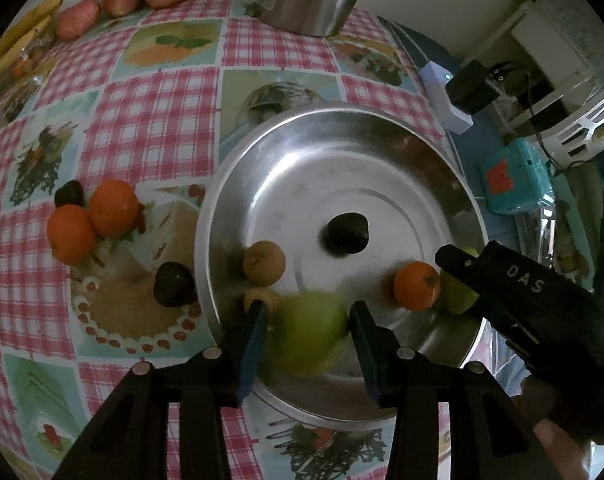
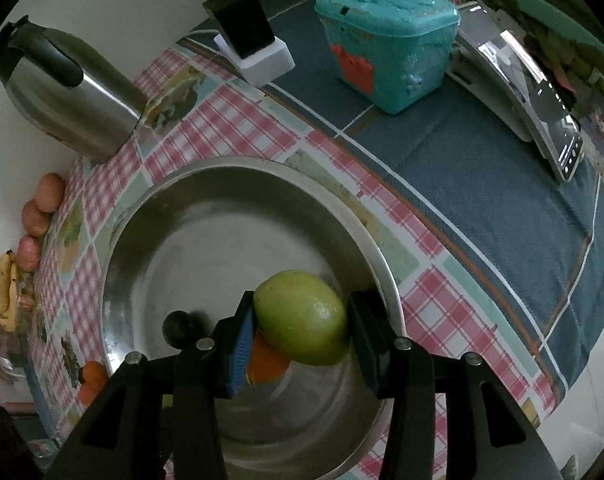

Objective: Organize fruits
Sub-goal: 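Open both tools to release the apple and the pear into the plate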

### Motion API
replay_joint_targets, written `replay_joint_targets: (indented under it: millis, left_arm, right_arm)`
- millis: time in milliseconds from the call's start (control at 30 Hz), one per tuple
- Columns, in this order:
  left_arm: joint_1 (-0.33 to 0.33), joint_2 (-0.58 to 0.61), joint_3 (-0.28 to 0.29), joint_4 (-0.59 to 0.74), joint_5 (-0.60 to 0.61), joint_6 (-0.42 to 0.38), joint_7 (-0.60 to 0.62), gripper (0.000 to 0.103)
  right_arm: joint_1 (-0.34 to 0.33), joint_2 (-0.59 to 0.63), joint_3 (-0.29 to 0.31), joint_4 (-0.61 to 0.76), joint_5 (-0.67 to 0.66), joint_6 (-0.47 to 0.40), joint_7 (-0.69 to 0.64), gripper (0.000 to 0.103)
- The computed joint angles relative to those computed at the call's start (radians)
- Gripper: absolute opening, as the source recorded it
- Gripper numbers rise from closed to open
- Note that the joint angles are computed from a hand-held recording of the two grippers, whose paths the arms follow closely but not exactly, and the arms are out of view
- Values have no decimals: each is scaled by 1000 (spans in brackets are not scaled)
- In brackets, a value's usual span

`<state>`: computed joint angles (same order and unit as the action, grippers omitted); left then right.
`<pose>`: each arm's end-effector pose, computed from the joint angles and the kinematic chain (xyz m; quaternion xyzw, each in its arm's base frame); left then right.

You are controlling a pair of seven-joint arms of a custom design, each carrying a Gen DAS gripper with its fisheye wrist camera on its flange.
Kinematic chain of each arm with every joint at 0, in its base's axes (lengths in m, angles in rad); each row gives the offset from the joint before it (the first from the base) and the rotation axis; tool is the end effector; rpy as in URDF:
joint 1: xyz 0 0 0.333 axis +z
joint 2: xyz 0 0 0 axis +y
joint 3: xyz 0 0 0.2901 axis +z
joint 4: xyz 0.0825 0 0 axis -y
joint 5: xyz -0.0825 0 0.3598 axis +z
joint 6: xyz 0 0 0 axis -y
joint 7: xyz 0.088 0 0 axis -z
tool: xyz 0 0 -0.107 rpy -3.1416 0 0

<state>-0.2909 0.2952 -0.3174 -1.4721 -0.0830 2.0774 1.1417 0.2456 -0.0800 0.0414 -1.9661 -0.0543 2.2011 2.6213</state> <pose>0.5427 -0.3509 0.5309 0.6514 -0.7368 0.1770 0.0375 0.5217 0.1526 0.5212 -0.3993 0.9030 -0.0439 0.1527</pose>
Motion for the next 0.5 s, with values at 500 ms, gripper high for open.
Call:
replay_joint_targets:
  millis: [500]
  left_arm:
    - [5,-43,9,-9,6,39,-11,52]
  right_arm:
    - [6,-17,10,34,-98,-8,22,48]
